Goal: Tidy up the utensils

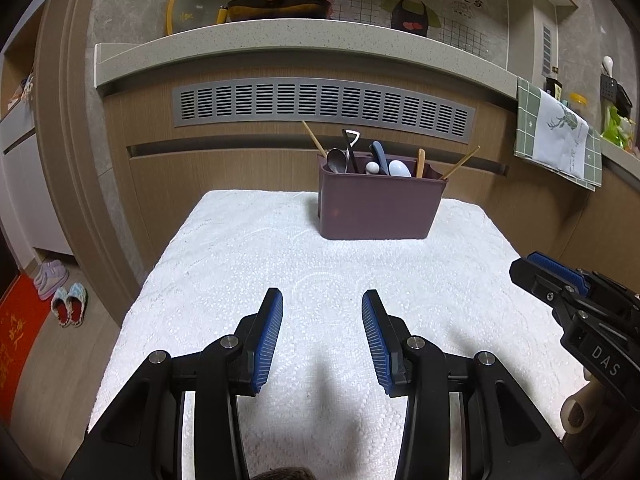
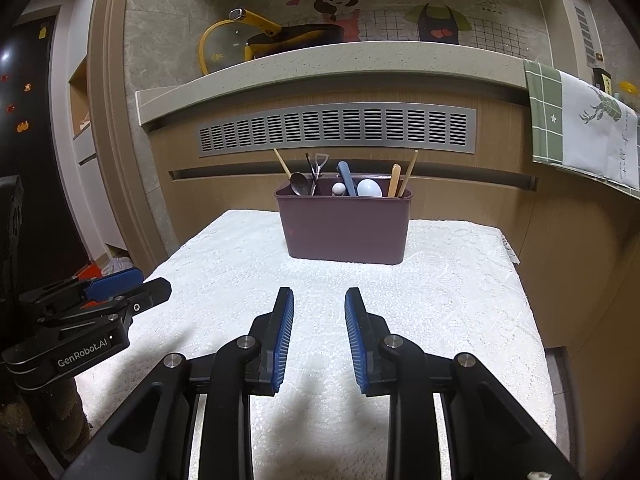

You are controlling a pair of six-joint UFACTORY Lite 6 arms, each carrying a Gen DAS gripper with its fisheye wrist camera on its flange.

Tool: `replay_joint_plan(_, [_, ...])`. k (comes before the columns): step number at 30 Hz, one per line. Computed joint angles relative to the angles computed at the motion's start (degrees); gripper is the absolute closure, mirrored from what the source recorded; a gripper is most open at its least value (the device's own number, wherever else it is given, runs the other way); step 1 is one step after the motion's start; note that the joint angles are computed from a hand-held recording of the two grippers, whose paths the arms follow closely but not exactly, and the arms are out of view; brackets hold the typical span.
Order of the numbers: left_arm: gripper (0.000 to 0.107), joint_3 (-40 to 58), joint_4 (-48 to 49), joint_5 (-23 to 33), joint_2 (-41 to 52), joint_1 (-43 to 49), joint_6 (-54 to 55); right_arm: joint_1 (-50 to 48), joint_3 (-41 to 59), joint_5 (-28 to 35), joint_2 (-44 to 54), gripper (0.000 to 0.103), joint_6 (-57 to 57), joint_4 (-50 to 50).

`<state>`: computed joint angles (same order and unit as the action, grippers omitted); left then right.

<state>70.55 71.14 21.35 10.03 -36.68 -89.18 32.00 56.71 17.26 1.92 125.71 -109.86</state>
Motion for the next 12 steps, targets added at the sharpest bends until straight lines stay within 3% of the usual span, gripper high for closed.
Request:
replay_joint_plan(8, [0.065, 1.03, -3.14, -0.54, 1.35, 0.58, 3.12, 0.16, -0.23, 0.51, -0.19, 0.078, -0.59, 0.67])
replay_joint_plan(12, [0.065, 0.33, 0.03, -0.91, 1.22, 0.57, 0.06, 0.14, -0.32, 0.89, -0.38, 0.078, -1.27, 1.46])
